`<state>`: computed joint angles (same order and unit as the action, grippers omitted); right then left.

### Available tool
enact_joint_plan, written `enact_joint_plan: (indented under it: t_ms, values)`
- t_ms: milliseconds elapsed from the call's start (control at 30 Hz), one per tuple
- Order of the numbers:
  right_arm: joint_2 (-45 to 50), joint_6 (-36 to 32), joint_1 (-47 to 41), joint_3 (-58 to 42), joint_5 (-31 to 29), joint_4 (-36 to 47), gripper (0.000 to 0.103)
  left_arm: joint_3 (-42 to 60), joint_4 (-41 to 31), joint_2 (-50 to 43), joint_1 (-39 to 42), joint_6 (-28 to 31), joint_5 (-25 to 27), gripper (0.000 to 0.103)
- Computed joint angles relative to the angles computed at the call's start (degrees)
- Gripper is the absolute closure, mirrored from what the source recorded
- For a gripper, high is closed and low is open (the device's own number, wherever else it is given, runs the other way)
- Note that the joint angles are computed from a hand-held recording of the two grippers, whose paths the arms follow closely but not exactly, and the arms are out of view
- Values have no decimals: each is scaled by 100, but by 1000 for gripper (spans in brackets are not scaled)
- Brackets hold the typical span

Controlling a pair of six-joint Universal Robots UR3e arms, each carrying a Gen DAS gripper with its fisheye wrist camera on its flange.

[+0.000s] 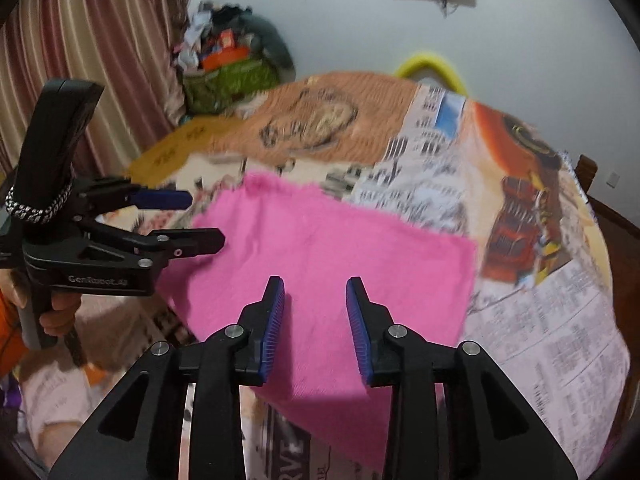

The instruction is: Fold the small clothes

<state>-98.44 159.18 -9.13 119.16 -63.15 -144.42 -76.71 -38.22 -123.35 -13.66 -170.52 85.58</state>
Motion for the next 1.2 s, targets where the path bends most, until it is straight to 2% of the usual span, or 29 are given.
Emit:
enact_joint_plan:
  t_ms: [67,133,467,600,667,767,867,1000,1200]
  values:
    - [-45,-19,-75,118,-7,-44,72,-126,85,-3,99,-52,64,36]
    - [-199,-30,-242,282,21,-75,67,-425,219,151,309,-100,-110,35]
    - [-1148,-421,-1142,764,23,752,66,-1313,401,737,1128,-174,-82,35]
    - [-1462,-481,-1458,809,81,1055,54,-1374,321,970,1396,-251,-442,34]
    - [-1497,-420,-1508,785,127,1058,46,-1241,222,958,1426,-302,-644,29]
    - [-1420,-299,-1525,785,201,919,32,-844,19,680,1360,-387,-990,25]
    - [-1059,-96,-1399,703,186,675,32,-312,-222,228,1212,-521,-1064,25]
    - [-498,162,-1361,522,343,561,31,537,-776,-469,1180,-808,-1424,24]
    - [7,359,-1357,411,622,230,30,1071,-920,-900,1127,-833,-1765,24]
